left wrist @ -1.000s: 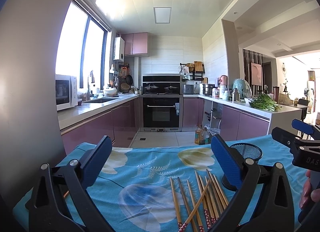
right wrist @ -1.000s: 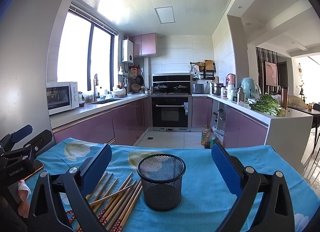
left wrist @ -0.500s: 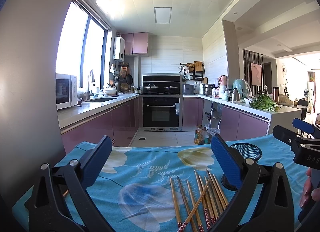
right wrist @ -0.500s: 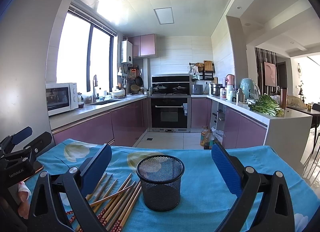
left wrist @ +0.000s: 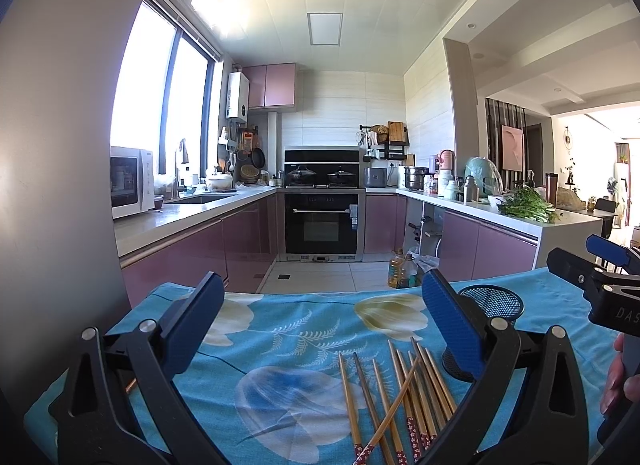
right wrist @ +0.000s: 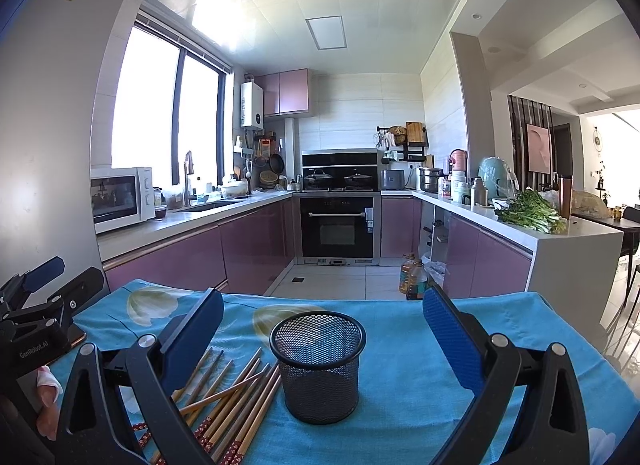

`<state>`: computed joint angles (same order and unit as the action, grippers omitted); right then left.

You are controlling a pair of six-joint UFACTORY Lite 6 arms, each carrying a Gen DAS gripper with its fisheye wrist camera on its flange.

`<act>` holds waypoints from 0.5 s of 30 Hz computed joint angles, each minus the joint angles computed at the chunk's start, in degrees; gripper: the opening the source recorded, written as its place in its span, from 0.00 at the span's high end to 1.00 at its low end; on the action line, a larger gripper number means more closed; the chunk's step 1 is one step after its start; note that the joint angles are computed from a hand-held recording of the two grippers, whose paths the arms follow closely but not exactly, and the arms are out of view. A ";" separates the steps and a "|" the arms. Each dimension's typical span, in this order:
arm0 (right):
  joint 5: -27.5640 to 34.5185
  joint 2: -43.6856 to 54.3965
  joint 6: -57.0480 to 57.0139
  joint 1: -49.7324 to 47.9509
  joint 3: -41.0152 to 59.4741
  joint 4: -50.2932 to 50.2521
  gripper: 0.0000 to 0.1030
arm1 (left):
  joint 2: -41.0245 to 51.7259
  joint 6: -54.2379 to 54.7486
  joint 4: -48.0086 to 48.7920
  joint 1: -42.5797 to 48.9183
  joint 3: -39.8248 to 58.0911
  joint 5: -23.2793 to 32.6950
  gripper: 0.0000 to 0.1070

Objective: Organize utensils

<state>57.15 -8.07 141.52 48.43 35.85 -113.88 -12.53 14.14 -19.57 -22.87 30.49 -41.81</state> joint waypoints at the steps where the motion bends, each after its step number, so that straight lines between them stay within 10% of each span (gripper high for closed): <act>1: 0.04 0.02 -0.03 0.04 0.02 0.07 0.06 | -0.05 -0.12 0.17 0.13 -0.06 0.04 0.09; 15: 0.17 0.24 -0.13 0.15 0.24 0.32 0.06 | 0.21 -0.40 0.50 0.23 -0.06 -0.07 0.09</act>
<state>57.32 -7.83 141.39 48.58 36.08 -113.56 -12.32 13.74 -19.07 -22.64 30.43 -41.88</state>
